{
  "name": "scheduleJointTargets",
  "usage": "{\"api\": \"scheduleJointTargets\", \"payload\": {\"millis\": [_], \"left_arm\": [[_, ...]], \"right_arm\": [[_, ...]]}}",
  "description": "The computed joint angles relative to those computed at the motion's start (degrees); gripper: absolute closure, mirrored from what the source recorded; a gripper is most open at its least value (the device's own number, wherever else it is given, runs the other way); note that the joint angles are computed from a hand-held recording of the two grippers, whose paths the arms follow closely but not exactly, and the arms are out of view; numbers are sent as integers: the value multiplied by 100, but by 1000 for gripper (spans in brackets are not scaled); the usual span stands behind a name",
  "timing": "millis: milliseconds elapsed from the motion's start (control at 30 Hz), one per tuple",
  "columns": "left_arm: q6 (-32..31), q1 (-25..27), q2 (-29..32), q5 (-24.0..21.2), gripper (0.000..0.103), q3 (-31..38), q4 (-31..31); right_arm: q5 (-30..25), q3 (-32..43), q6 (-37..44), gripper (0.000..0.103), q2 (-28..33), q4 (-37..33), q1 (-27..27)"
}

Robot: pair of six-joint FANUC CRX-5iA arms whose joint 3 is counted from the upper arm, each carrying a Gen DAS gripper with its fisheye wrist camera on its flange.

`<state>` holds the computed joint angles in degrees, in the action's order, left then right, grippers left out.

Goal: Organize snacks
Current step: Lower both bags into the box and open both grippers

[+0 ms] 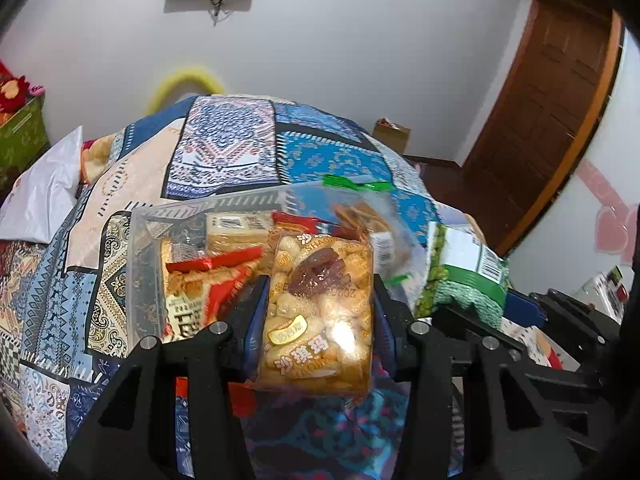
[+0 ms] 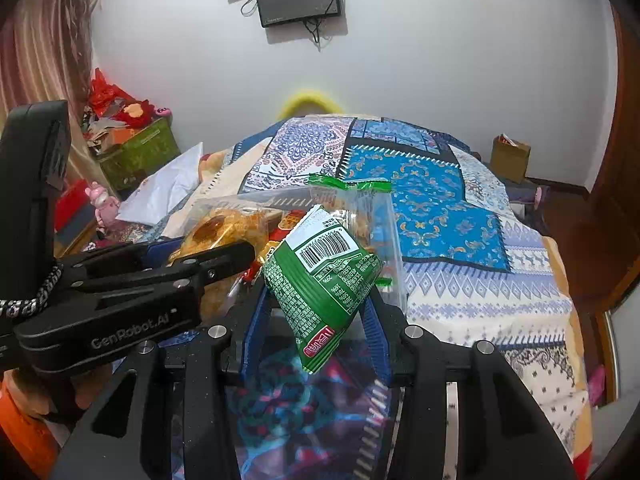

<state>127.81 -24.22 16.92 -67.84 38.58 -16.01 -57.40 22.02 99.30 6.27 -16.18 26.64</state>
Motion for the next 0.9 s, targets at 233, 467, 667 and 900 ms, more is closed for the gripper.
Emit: {"api": "scheduleJointTargets", "payload": {"millis": [233, 467, 667, 900], "left_arm": [[123, 156, 29, 14, 58, -63, -91], [-124, 360, -44, 225, 58, -267, 257], [-377, 374, 97, 73, 41, -125, 389], [-244, 442, -14, 144, 35, -254, 536]], "right_arm": [[-105, 290, 82, 62, 328, -37, 82], [-271, 458, 291, 62, 537, -86, 148], [-375, 538, 380, 62, 735, 93, 317], [-611, 646, 368, 63, 799, 56, 284]]}}
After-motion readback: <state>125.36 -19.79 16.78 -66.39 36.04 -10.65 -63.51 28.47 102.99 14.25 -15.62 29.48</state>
